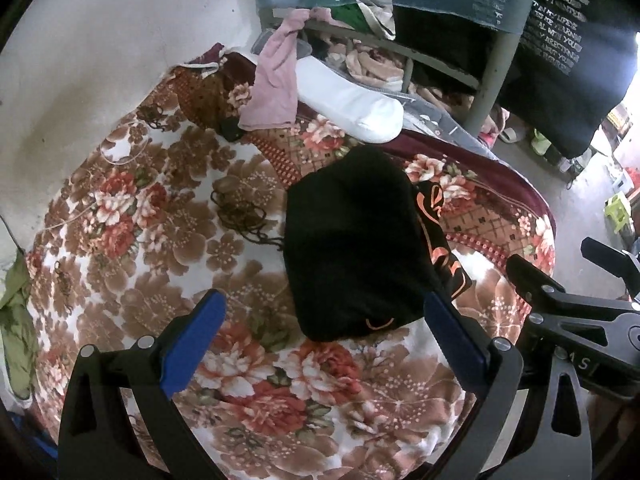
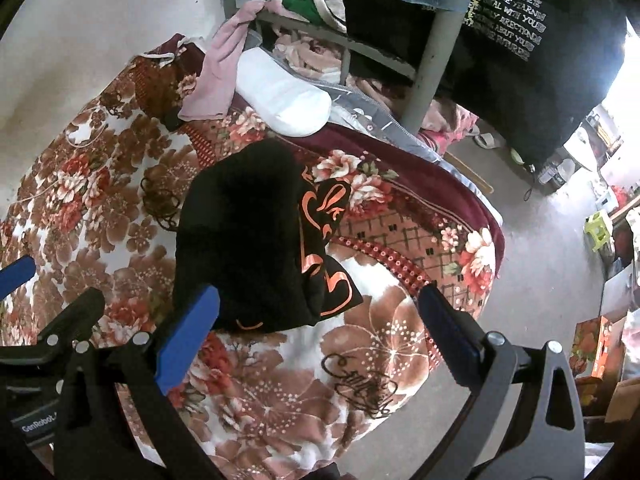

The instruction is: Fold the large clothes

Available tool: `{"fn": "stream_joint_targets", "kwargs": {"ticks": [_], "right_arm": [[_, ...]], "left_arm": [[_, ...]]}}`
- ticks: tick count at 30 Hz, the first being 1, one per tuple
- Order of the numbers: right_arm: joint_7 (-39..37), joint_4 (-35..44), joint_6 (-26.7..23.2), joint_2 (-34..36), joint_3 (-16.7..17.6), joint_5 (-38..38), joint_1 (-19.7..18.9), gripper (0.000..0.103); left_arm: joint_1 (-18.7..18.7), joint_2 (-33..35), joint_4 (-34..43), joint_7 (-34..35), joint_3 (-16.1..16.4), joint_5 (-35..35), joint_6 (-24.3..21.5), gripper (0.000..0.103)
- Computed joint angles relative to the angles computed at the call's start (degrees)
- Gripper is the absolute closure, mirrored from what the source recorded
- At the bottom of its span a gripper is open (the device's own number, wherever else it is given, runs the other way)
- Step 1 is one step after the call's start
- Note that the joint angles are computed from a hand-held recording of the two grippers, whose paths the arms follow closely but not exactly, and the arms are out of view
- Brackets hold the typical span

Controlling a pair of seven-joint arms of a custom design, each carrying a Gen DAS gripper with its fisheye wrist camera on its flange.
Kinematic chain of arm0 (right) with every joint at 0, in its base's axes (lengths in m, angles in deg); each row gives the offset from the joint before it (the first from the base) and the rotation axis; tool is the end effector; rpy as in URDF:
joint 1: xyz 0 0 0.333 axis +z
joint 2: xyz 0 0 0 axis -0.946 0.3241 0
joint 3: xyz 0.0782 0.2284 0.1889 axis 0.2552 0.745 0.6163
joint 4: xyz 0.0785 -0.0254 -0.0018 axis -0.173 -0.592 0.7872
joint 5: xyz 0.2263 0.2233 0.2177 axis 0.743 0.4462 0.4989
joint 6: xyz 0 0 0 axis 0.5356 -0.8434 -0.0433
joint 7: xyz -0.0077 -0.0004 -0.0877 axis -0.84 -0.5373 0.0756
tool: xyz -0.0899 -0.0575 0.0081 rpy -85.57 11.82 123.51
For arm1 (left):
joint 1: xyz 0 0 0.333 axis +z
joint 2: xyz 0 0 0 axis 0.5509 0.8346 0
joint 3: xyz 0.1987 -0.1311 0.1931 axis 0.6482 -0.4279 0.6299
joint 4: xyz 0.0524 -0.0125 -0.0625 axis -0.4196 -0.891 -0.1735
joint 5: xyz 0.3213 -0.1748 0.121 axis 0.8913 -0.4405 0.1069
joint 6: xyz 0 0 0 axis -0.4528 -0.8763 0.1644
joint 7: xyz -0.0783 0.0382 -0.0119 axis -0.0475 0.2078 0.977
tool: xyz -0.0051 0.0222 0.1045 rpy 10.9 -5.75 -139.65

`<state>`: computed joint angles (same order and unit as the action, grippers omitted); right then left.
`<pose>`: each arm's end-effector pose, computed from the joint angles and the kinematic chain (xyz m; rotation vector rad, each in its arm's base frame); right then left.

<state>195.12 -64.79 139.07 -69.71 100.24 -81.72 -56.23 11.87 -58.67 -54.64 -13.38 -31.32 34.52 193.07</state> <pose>0.4192 0.2122 0.7278 -1.9374 1.9994 -0.5793 0.4055 -0.3327 0.7298 -1.8465 2.0247 -0.5234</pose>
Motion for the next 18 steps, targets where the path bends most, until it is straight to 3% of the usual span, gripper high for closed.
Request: {"fn": "stream_joint_targets", "kwargs": {"ticks": [18], "right_arm": [[-1.07, -4.68, 8.03, 1.09, -1.48, 2.58, 0.95, 0.005]], "left_arm": [[1.11, -1.08, -4.63, -3.18, 0.05, 3.23, 1.94, 0.005]]}}
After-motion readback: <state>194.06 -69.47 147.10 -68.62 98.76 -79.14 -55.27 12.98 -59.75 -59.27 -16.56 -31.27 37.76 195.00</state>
